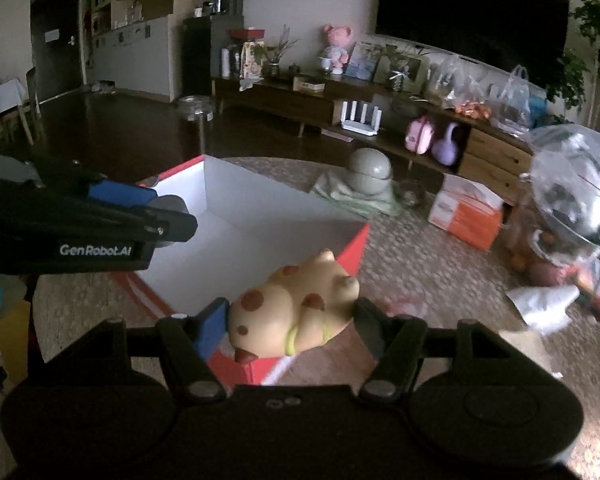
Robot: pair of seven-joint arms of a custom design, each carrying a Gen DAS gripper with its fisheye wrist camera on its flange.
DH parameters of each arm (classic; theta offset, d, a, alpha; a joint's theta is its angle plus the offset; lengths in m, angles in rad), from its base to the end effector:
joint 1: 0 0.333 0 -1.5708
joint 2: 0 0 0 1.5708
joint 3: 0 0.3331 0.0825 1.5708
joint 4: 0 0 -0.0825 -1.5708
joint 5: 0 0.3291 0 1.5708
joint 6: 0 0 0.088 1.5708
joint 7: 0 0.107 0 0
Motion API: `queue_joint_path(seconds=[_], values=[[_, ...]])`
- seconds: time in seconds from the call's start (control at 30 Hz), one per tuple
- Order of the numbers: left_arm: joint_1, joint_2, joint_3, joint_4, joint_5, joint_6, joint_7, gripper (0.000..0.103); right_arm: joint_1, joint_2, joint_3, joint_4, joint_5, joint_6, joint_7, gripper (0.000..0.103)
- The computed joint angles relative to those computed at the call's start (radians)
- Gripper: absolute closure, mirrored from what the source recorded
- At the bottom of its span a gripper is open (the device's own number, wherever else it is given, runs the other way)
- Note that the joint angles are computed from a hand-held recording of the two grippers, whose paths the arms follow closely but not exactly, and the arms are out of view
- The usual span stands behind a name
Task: Organize objects
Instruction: 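Carry the tin and the toy over the red shoebox with both grippers, then lower both grippers into the shoebox and open them to release tin and toy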
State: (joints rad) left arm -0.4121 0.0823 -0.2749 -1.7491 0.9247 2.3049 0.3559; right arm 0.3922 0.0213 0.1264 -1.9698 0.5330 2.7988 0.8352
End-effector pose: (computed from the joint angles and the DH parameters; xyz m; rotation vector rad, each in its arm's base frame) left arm 0.4608 -0.3483 0.6072 -1.6994 1.6043 -0.7113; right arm 0.4978 0.2558 0.5890 -2.1605 0.8466 -0.4667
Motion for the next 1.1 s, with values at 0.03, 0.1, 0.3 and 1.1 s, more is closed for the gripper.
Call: queue_joint_path(seconds=[0.03, 0.1, 0.3, 1.1], values=[[0.008, 0.001, 0.007, 0.001, -0.004, 0.000, 0.010, 0.065, 0.006, 0.023, 0.003, 0.021, -0.030, 0.008, 0.022, 0.036], [0.022, 0.005, 0.018, 0.005, -0.004, -0.010, 0.027, 0.065, 0.020, 0.067, 0.004, 0.059, -0.087, 0.017, 0.059, 0.036], [0.075, 0.041, 0.049, 0.013, -0.051, -0.009, 0.102, 0.065, 0.080, 0.198, -0.035, 0.174, -0.256, 0.016, 0.202, 0.036], [0.156, 0.323, 0.057, 0.314, -0.511, -0.209, 0.640, 0.065, 0.218, 0.540, -0.102, 0.726, -0.522, -0.530, 0.300, 0.036]])
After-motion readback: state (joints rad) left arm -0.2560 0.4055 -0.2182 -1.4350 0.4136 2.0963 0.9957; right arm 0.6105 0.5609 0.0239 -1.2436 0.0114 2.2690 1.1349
